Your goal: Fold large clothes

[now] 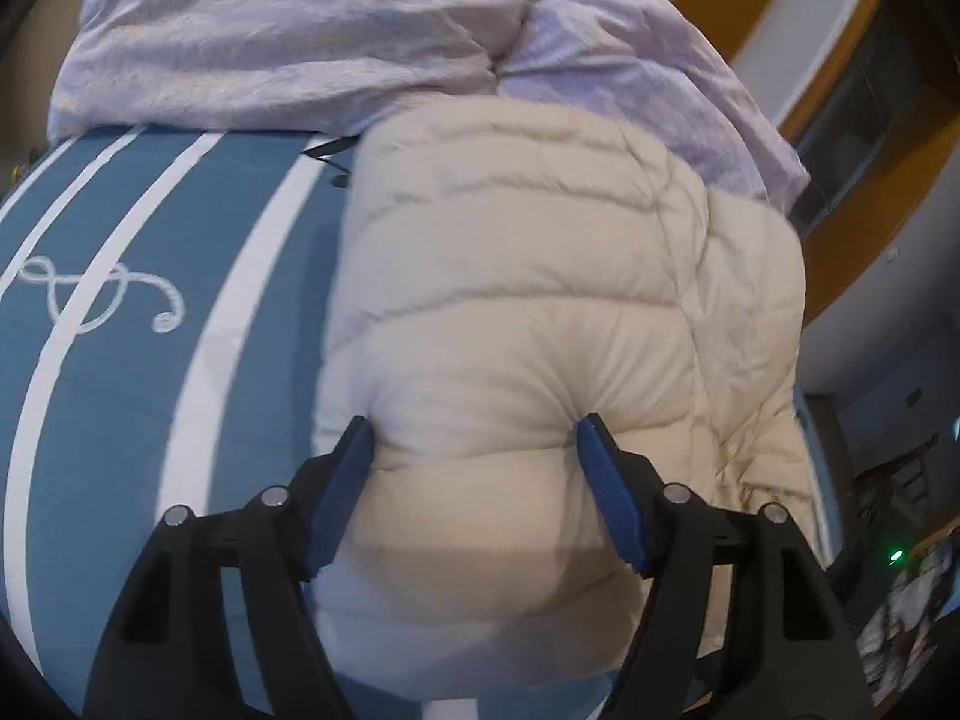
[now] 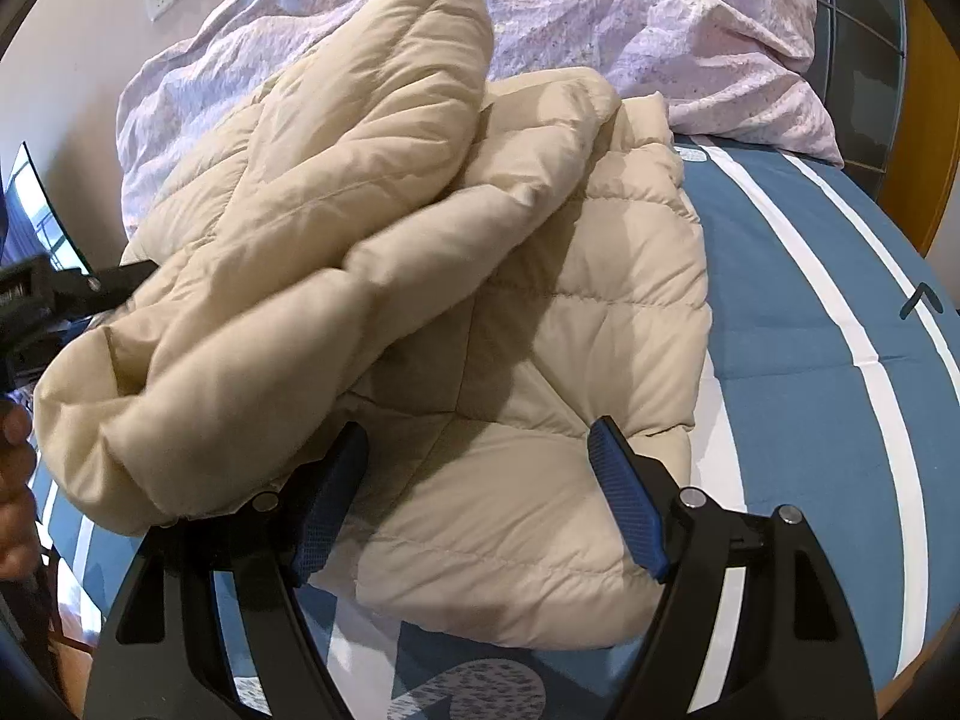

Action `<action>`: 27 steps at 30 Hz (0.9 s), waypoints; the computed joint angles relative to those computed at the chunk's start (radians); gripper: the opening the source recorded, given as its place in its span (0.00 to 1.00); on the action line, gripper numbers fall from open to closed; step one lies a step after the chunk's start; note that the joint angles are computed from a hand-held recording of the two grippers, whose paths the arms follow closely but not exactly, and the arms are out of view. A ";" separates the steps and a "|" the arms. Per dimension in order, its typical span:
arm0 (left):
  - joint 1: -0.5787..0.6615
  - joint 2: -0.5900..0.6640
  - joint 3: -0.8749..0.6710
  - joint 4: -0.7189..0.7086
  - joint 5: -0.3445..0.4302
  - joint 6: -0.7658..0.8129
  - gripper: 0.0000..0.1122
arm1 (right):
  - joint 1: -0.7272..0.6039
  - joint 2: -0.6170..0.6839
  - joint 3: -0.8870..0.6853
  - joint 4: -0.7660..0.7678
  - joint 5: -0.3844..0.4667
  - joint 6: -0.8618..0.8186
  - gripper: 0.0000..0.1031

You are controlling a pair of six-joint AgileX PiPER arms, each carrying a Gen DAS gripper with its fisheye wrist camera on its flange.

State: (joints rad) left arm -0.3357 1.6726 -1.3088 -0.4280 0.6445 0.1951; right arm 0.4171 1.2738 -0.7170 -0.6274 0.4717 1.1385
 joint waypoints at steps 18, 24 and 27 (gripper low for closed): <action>-0.089 0.039 0.032 0.003 -0.088 0.026 0.70 | -0.202 -0.218 -0.088 0.226 0.135 -0.294 0.56; -0.110 0.045 0.032 0.028 -0.103 0.020 0.71 | -0.138 -0.107 -0.203 0.311 0.095 -0.390 0.36; -0.111 0.049 0.030 0.023 -0.103 0.029 0.71 | -0.095 -0.051 -0.222 0.273 0.086 -0.362 0.35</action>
